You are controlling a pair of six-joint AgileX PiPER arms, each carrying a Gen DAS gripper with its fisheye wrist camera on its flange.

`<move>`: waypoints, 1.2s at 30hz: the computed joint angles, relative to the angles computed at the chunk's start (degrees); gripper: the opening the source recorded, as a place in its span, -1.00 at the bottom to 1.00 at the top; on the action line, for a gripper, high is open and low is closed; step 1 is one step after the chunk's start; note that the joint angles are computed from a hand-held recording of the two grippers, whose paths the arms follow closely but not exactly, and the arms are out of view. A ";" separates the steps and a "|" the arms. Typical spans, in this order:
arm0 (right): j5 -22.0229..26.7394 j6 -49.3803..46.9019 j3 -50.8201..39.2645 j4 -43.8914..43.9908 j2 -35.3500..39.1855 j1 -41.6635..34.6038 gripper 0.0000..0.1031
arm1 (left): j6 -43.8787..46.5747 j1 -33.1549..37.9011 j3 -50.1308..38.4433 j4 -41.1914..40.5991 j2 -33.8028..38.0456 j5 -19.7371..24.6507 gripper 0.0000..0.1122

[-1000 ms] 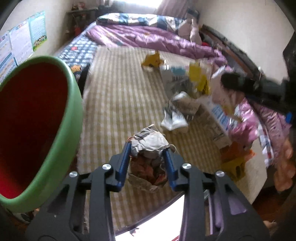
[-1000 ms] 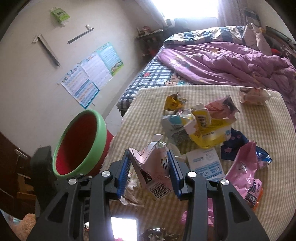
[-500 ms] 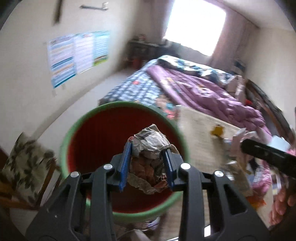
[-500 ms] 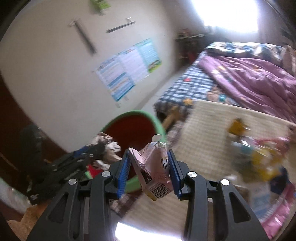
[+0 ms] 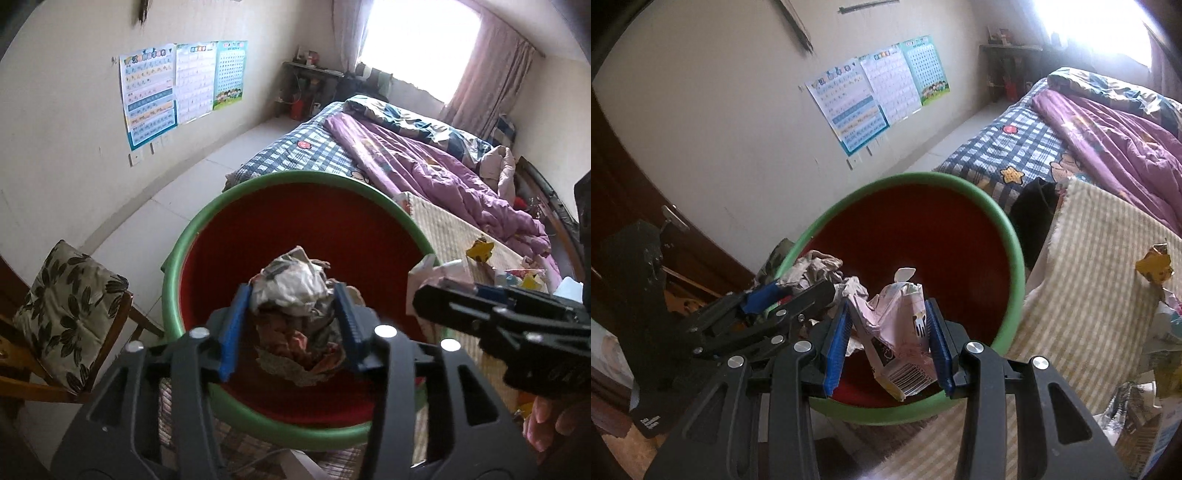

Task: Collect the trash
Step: 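Drop the paper wad and pink carton into the red bucket with both grippers, then grasp the crumpled newspaper with the left gripper while the right grasps a yellow carton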

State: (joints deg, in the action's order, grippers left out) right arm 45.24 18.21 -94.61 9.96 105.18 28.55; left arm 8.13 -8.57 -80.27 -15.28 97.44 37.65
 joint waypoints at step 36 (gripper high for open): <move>-1.49 0.73 32.16 -2.74 -37.88 -21.62 0.16 | -12.40 -15.46 3.22 7.54 -5.43 -3.40 0.17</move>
